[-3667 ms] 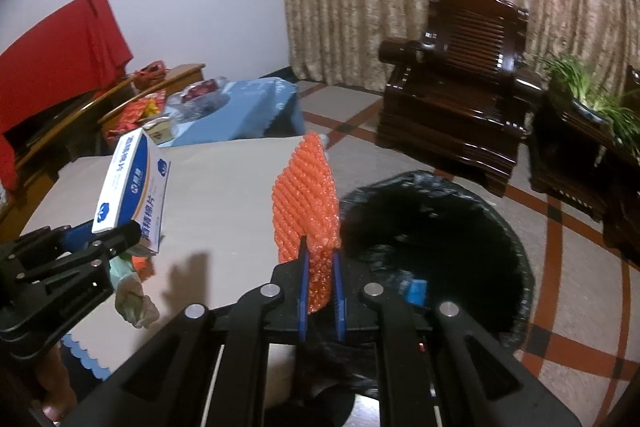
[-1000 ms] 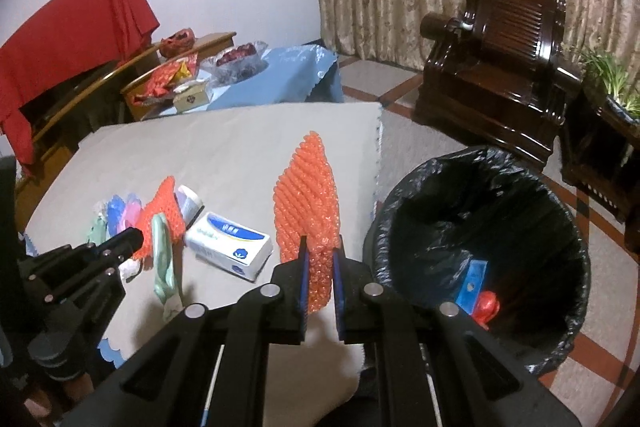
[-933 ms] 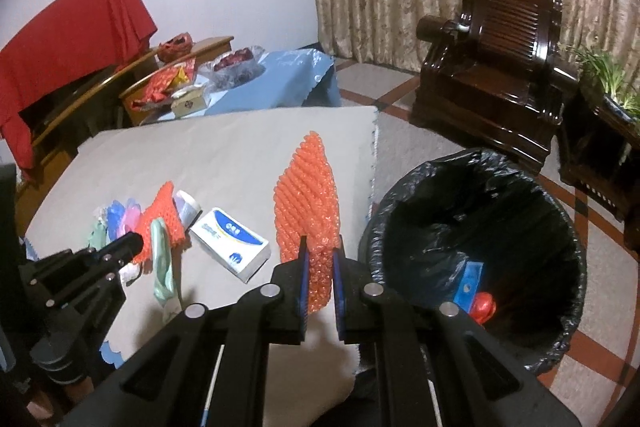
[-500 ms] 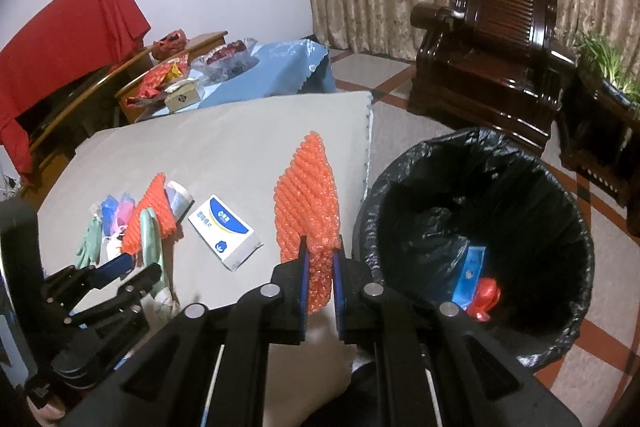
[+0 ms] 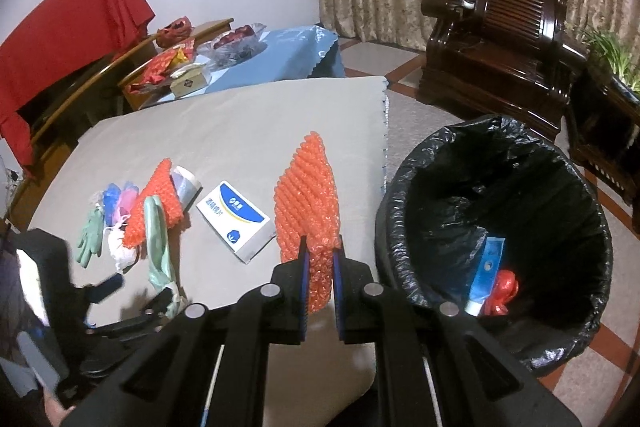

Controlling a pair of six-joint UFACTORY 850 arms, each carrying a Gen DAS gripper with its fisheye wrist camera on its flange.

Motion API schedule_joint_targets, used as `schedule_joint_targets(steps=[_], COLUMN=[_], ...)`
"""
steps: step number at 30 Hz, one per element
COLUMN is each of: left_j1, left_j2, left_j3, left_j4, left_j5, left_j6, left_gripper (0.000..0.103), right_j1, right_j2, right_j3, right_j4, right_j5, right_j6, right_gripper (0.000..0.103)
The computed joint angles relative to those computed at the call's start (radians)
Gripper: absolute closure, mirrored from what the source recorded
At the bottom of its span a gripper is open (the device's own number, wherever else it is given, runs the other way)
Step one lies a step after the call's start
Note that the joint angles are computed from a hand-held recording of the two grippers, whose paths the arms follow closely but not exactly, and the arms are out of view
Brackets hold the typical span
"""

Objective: Collect trash
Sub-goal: 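Grasp the green rubber glove with the left gripper while the right gripper holds the foam net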

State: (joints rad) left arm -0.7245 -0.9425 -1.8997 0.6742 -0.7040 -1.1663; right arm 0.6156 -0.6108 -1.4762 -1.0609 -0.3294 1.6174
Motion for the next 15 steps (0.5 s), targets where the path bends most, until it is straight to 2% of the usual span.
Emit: schedule_joint_targets(steps=[2,4,5,15], left_j1=[0.007,0.014,0.017,-0.011], left_j2=[-0.009,-0.008,-0.003,0.062], left_j3=[-0.006,-0.001,0.004,0.044], left_j4=[-0.033,-0.071,-0.094,0.048], left_j5=[0.004,0.025,0.044,0.040], left_j6=[0.026,0.053,0.074,-0.034], left_gripper=[0.045,0.069,0.086,0.089], right_j1=[0.001,0.003,0.003,0.005], right_j2=[-0.001,-0.001,0.000,0.023], right_j3=[-0.002,-0.002,-0.001,0.019], right_j4=[0.007,0.003,0.001,-0.036], right_j5=[-0.003,-0.004,-0.005,-0.006], right_j6=[-0.008,-0.003,0.001,0.039], right_gripper=[0.093,0.093,0.093,0.093])
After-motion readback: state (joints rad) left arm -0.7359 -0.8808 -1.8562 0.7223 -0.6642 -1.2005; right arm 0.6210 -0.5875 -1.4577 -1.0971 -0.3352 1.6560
